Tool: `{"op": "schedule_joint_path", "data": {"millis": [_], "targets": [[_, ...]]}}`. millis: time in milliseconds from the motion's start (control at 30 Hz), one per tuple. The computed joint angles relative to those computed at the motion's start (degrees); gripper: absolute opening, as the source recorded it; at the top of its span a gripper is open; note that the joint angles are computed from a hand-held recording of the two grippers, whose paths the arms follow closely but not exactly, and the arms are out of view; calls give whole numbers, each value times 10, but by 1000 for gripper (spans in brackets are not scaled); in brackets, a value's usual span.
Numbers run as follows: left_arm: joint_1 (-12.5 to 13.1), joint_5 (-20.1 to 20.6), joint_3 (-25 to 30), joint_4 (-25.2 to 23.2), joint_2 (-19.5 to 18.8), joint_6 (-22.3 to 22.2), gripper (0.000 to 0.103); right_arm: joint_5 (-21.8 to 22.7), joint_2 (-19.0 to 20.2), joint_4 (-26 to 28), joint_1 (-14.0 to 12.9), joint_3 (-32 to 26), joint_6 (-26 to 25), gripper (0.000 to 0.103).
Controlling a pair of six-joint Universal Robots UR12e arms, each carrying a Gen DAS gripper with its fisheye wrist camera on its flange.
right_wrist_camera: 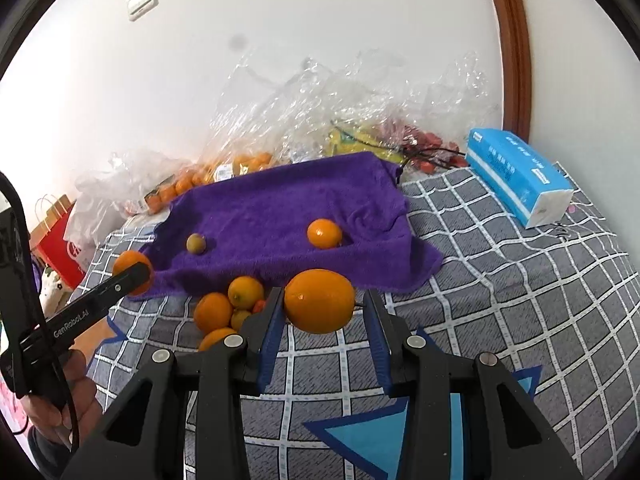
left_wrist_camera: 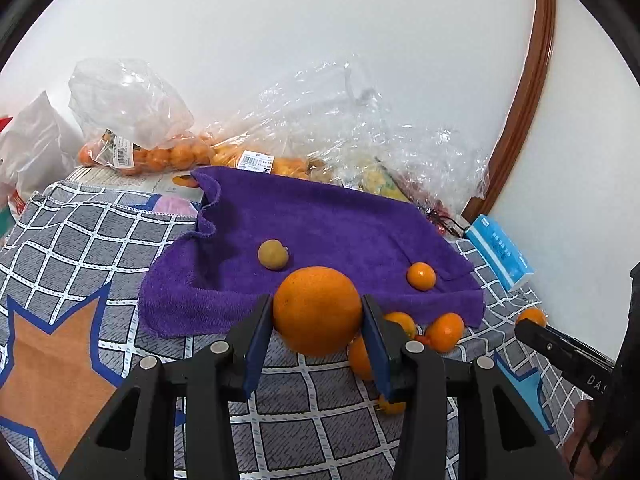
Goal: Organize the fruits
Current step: 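Lift both held oranges and carry them toward the purple towel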
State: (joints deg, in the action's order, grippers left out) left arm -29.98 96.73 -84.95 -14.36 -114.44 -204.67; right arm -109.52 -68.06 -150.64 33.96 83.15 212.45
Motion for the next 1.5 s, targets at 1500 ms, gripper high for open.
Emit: {"op": "schedule_joint_path", "data": {"millis": [1500], "targets": [[24, 4, 93, -87, -22, 7, 42, -14, 59, -56, -24, -99, -112, 39]]}}
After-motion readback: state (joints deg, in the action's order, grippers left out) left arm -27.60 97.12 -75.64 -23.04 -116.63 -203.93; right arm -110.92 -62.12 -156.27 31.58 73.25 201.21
